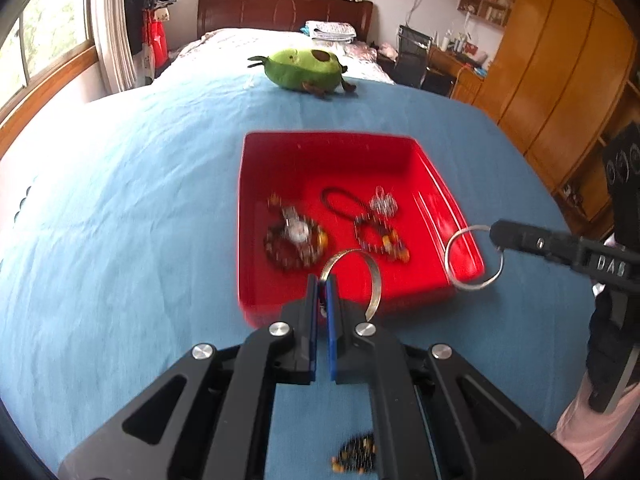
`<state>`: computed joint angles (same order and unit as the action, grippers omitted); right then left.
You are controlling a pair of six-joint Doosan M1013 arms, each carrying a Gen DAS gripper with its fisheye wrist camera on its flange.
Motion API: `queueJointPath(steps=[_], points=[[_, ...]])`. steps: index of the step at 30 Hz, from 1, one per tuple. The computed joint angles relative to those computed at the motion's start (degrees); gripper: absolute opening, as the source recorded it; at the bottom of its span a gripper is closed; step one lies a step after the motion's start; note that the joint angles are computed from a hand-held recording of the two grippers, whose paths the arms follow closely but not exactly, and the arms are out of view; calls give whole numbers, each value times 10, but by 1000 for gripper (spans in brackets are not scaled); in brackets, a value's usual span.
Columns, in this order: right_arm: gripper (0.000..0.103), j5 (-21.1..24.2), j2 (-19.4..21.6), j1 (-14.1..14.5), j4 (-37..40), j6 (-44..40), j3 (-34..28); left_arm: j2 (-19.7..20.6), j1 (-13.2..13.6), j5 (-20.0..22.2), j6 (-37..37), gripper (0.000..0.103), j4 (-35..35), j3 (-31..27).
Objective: Organize jewelry
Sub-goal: 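Carry the bangle and key ring into the red tin with both tools, then open both tools to release the bangle and key ring in the tin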
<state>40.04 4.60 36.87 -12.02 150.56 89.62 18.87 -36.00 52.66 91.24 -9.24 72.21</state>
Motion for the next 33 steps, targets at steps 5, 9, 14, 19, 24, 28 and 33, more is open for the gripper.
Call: queueJointPath(steps=[5,9,14,19,24,28,33], points=[[5,-12,23,-26,27,-21,-9,45,4,5,-31,2,9,-54],[5,-10,41,-40,45,-34,-14,77,4,20,-35,2,8,-84],[5,-4,56,-51,58,-43,-14,106,6,35,-33,2,6,-107],[5,-1,66,-59,75,-56,-14,120,5,48,-35,2,7,-119],[11,1,69,-55,65,-65,-17,129,1,56,-31,6,14,-125],[13,9,70,-52,55,-63,-19,126,0,48,-33,6,23,-120],[13,20,66,-47,35,-41,-19,112,-2,32,-40,15,36,-103]])
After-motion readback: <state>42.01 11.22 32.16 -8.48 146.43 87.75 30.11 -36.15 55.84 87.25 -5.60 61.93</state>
